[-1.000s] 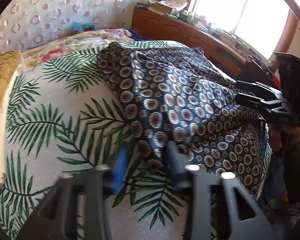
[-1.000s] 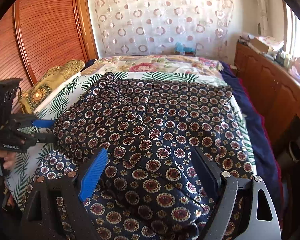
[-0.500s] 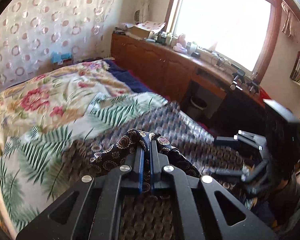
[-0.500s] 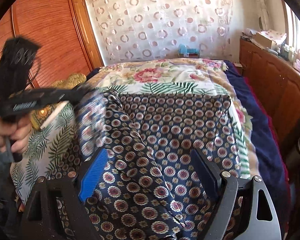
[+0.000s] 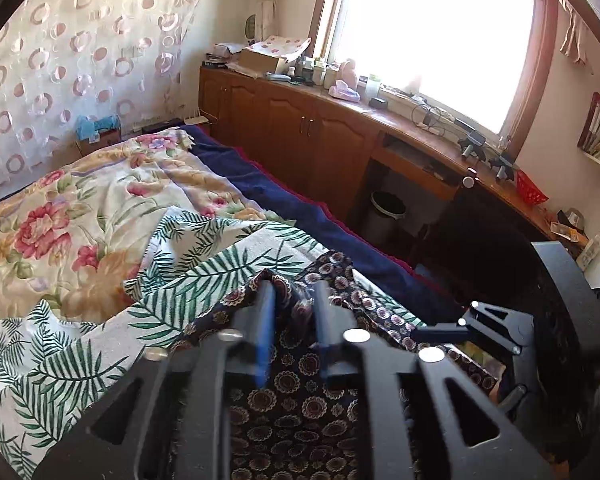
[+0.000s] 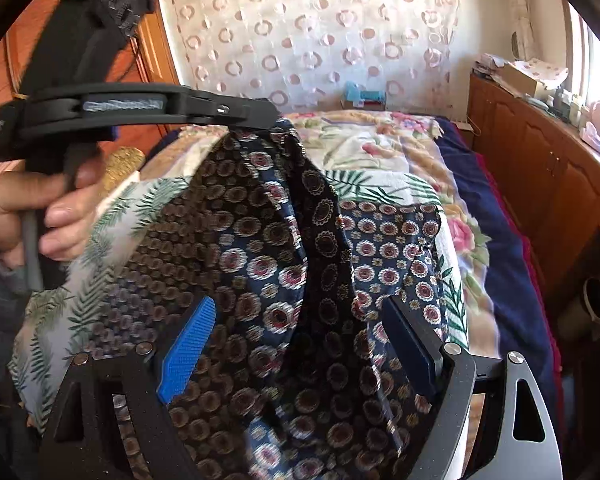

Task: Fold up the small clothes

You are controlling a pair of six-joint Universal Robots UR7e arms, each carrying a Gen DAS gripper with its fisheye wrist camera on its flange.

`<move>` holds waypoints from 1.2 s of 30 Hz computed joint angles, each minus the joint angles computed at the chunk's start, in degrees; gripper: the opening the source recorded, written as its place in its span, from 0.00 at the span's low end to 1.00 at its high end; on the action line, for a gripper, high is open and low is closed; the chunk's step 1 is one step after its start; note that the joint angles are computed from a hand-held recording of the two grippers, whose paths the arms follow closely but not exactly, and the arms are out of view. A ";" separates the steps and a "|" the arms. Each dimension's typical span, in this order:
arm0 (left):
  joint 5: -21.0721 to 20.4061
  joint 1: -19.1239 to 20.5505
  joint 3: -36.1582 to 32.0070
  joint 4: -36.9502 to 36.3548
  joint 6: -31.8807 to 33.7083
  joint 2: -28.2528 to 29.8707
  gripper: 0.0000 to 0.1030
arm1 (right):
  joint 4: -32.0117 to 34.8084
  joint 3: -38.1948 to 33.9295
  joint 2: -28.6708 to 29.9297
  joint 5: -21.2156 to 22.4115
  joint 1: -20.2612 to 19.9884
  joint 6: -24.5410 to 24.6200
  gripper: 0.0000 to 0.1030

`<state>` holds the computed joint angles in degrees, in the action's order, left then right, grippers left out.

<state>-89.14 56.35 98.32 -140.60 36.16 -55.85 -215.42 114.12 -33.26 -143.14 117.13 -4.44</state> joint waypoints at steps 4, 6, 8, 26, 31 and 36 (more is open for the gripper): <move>0.70 1.15 0.80 -1.10 1.07 -1.26 0.60 | 3.10 -1.33 -0.61 -0.44 -0.89 -0.36 0.84; 1.52 1.77 1.65 -2.14 0.85 -2.07 0.71 | 4.23 -2.13 -0.69 -0.85 -1.23 -0.96 0.84; 2.24 2.48 2.38 -3.05 1.08 -2.73 0.71 | 5.27 -2.87 -0.85 -1.24 -1.55 -1.56 0.84; 7.26 9.64 7.74 -10.34 1.93 -5.64 0.71 | 14.50 -7.83 -2.54 2.50 -6.87 -1.27 0.59; 5.84 10.41 8.69 -15.38 3.77 -6.04 0.71 | 18.88 -8.56 -2.69 2.08 -7.25 1.17 0.44; 7.56 10.46 9.32 -18.66 5.02 -5.83 0.71 | 19.30 -8.42 -2.87 3.31 -7.25 0.22 0.06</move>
